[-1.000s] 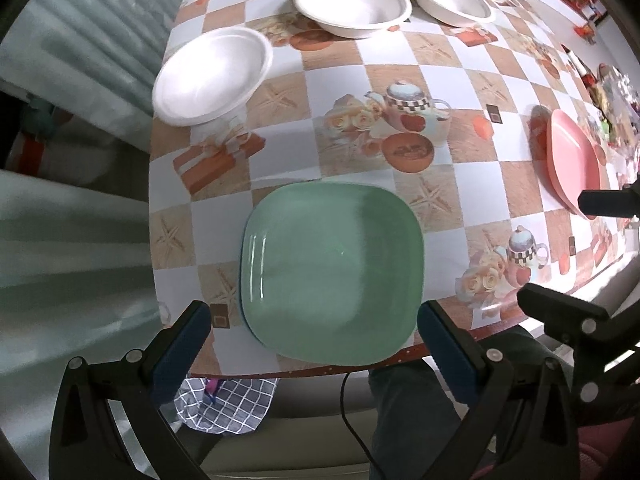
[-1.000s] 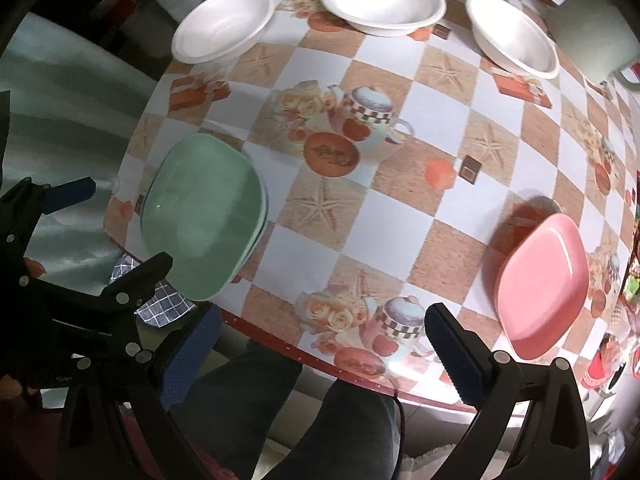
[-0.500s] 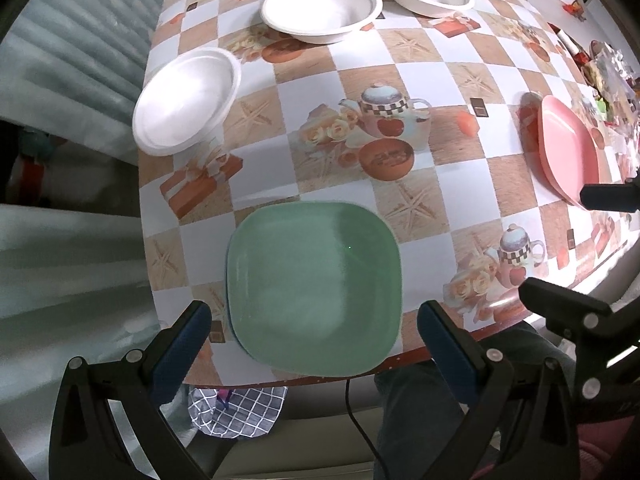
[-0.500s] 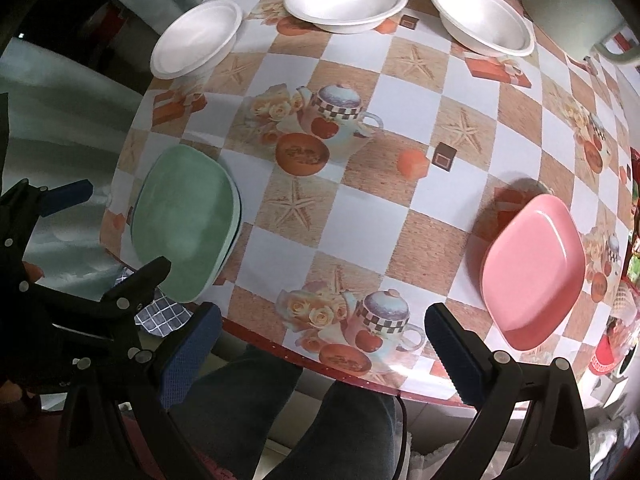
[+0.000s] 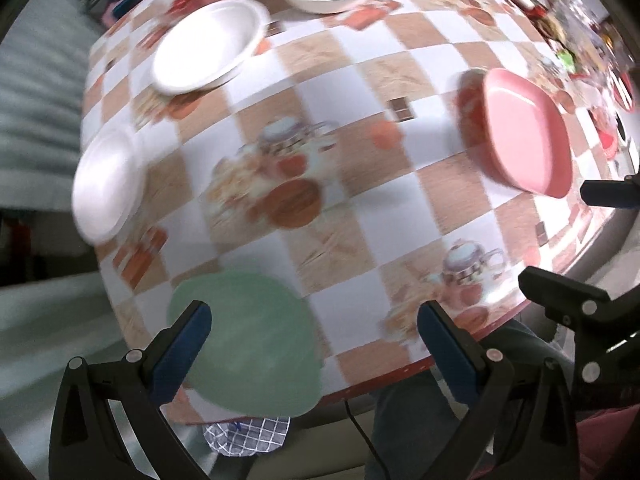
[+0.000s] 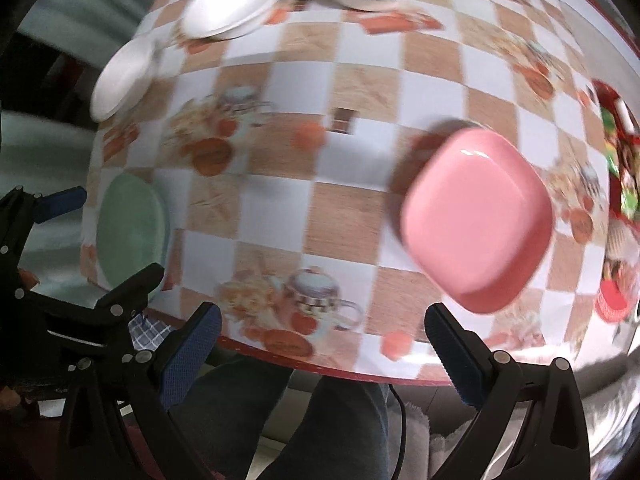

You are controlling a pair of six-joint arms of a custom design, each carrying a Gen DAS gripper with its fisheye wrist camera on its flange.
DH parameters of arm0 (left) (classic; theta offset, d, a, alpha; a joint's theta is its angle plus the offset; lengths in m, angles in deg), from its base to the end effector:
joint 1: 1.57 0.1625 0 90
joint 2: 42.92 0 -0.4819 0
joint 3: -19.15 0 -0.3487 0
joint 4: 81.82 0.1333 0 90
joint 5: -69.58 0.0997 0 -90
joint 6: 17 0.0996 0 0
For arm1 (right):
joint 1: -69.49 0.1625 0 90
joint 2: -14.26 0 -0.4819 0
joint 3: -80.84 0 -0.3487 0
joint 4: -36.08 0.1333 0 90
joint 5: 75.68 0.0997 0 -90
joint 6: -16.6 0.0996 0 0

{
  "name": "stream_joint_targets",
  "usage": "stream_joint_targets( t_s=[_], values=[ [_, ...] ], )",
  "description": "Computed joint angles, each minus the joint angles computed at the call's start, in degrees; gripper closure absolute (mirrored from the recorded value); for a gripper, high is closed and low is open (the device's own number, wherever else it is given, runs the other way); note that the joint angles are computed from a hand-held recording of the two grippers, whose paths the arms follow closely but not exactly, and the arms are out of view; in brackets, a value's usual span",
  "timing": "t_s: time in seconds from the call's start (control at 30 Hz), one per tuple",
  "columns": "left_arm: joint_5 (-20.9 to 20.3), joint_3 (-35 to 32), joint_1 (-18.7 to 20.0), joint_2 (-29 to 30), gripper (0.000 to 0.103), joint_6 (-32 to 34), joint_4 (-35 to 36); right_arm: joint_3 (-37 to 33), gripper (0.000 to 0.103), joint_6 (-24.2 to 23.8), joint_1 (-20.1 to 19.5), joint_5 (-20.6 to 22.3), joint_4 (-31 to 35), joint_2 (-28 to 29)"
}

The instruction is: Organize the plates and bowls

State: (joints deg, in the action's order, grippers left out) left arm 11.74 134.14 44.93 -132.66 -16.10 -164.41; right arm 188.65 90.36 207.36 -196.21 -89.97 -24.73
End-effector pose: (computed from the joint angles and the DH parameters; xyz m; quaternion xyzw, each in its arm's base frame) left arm -0.1099 -0.3865 0.3709 0.4205 0.8243 0.1552 0.3458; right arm 0.4544 -0.2995 0.0145 -0.1350 -0.9187 0.0878 0.3608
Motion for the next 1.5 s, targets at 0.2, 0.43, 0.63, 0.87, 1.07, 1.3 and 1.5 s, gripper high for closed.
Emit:
stream_joint_targets(
  t_s=[0.2, 0.43, 0.63, 0.87, 1.07, 1.3, 1.5],
  values=[
    [-4.42, 2.06, -4.09, 2.68, 0.0, 0.33, -2.31, 8.35, 0.001, 8.32, -0.42, -0.25, -3.09, -5.91],
    [-7.02, 5.11, -7.97, 7.38, 0.0, 0.18, -8.3, 17.58, 0.001, 17.93, -1.61, -0.43, -5.48, -12.98],
    [-8.48, 8.27, -10.07, 12.45, 0.0, -0.7, -14.77, 25.12, 0.001, 23.97, -4.17, -1.65, -11.07, -17.6],
    [-9.44, 10.87, -10.76, 16.42, 0.0, -2.48, -20.61, 29.96, 0.001, 25.96, -7.76, -3.57, -17.84, -19.03],
    [-10.0, 12.43, -10.18, 18.13, 0.0, -3.48, -23.19, 31.28, 0.001, 22.24, -10.89, -3.75, -23.0, -16.98],
    [-11.19, 14.48, -10.55, 18.32, 0.0, -3.25, -25.72, 32.34, 0.001, 20.37, -11.89, -3.94, -26.04, -16.38],
    [-11.69, 14.69, -10.98, 19.51, 0.0, -2.34, -27.34, 32.03, 0.0, 17.93, -15.8, -2.51, -24.24, -17.19]
  ],
)
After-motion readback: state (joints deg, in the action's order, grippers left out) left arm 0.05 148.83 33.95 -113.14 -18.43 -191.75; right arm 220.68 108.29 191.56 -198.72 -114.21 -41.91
